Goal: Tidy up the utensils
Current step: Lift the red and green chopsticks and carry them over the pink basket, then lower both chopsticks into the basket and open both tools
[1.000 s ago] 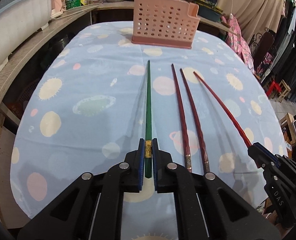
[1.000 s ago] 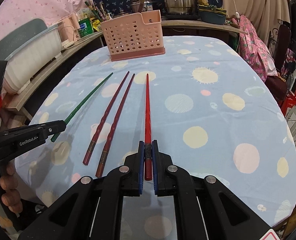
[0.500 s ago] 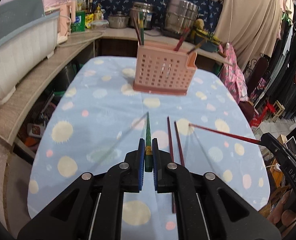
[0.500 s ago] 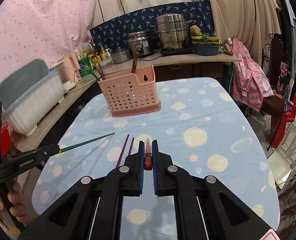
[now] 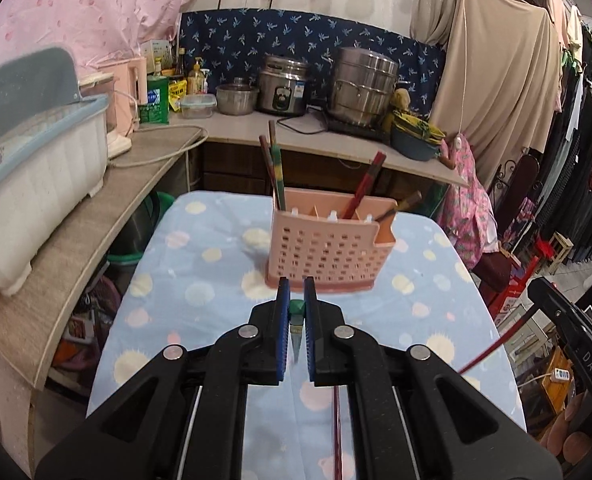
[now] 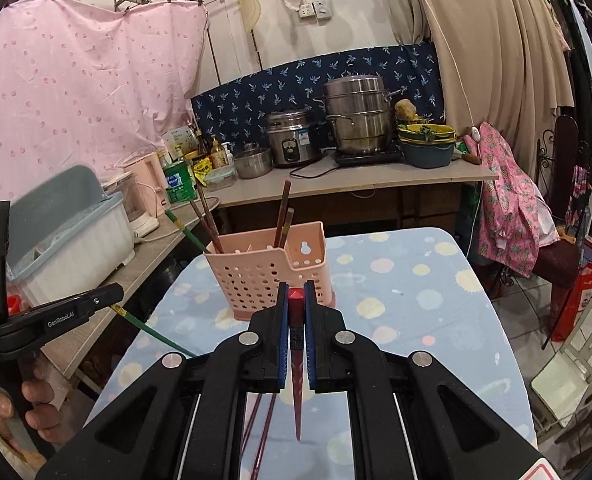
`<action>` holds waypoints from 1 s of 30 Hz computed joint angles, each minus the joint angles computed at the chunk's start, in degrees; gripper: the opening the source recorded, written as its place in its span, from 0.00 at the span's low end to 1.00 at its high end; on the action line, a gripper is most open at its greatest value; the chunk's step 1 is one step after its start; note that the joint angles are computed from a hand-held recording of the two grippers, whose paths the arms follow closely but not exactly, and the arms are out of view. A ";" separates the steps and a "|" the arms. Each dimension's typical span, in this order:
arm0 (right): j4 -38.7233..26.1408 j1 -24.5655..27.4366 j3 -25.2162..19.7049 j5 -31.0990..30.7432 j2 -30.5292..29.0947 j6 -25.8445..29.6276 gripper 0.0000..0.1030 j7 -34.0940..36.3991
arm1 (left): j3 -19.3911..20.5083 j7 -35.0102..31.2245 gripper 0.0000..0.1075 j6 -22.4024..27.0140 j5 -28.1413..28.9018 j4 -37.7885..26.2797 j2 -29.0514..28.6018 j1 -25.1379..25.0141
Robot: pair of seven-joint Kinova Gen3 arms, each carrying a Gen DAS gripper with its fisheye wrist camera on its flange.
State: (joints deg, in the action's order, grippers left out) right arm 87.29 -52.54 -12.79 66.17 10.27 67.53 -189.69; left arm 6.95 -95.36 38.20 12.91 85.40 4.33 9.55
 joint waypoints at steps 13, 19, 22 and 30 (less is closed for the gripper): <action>-9.60 6.06 4.02 4.93 1.03 -11.33 0.06 4.69 | 0.47 4.09 0.06 -1.24 -3.31 -16.65 6.57 1.84; -18.10 7.29 8.13 5.80 4.90 -15.69 0.06 8.05 | -0.25 8.24 0.06 -2.76 -7.03 -26.09 10.93 3.82; -22.13 8.01 10.41 3.99 7.31 -17.71 0.06 10.11 | -1.17 10.01 0.06 -3.25 -9.26 -29.39 13.15 5.11; -26.37 9.86 14.88 -5.30 12.24 -21.57 0.06 15.09 | -1.79 11.65 0.06 0.99 -11.32 -35.62 19.39 6.10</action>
State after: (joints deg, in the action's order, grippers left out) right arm 60.93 -42.68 2.09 60.86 22.51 45.96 -174.60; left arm 5.15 -83.71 39.19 1.59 49.78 23.72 15.65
